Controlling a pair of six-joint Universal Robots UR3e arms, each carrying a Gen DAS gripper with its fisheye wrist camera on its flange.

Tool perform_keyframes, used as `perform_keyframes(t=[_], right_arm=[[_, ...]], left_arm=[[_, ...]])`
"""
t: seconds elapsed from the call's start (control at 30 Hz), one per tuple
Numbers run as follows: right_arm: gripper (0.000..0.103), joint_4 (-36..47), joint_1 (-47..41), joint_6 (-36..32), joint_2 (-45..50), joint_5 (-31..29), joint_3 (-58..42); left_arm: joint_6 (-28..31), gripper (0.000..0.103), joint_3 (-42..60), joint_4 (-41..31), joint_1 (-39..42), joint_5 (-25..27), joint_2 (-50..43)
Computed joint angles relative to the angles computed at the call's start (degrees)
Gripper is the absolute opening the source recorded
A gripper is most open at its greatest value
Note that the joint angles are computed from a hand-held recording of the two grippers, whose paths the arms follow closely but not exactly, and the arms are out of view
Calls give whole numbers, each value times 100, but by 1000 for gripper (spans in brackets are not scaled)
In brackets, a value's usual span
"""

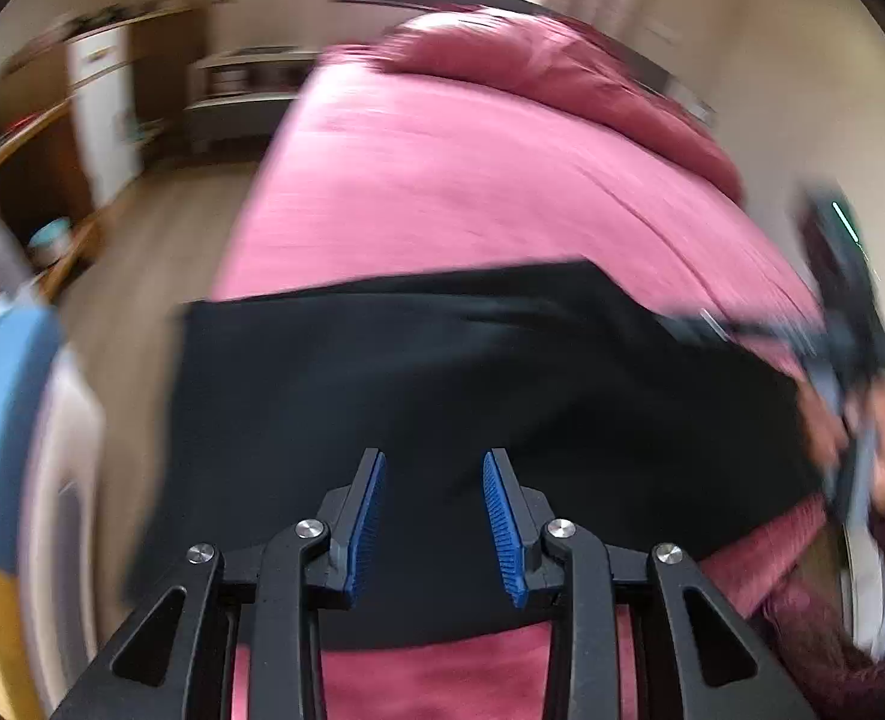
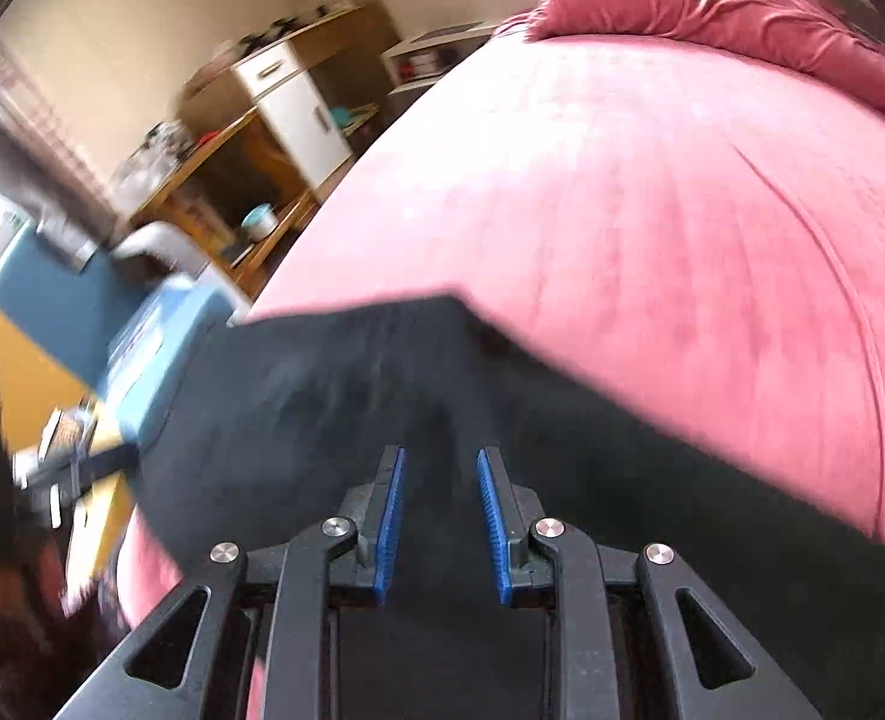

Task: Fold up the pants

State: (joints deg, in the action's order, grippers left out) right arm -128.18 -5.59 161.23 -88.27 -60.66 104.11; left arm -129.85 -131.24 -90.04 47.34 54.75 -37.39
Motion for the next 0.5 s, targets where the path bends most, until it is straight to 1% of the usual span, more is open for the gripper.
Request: perform_keyframes(t=[0.07, 0.1, 0.13, 0.17, 0.2, 0.23, 0.27, 0.37, 0.43, 0.5], right_arm=[[25, 130, 166, 244, 744, 0, -804], [25, 178, 291, 382, 1030, -108, -1142], [25, 302, 369, 436, 1275, -187, -1472], [28, 561, 434, 396, 1621, -163, -1890], [28, 646, 496, 402, 1825, -180, -2081], [25, 817, 550, 348, 2017, -203, -2336], [9, 858, 591, 296, 2132, -221, -2461], [7, 505, 735, 380, 2340, -541, -2558], [7, 284, 762, 532, 2515, -772, -2533], [7, -8, 942, 674, 2815, -885, -2622]], left_arm=[[-666, 34, -257, 1127, -940, 166, -597], [-1006, 34, -345, 1689, -1375, 283, -944], [-1193, 34, -399, 2080, -1658, 371, -1228], [-1364, 34, -454, 2468, -1921, 477, -1511], [-1503, 34, -497, 2779, -2121, 575, -1741], [-1569, 34, -530, 2967, -2225, 616, -1903], [-1637, 34, -569, 3165, -2316, 671, -2088], [-1887, 34, -753, 3750, -2531, 930, -2419], [-1993, 34, -951, 4026, -2559, 943, -2366], [-2115, 34, -994, 4224, -2672, 1063, -2373]])
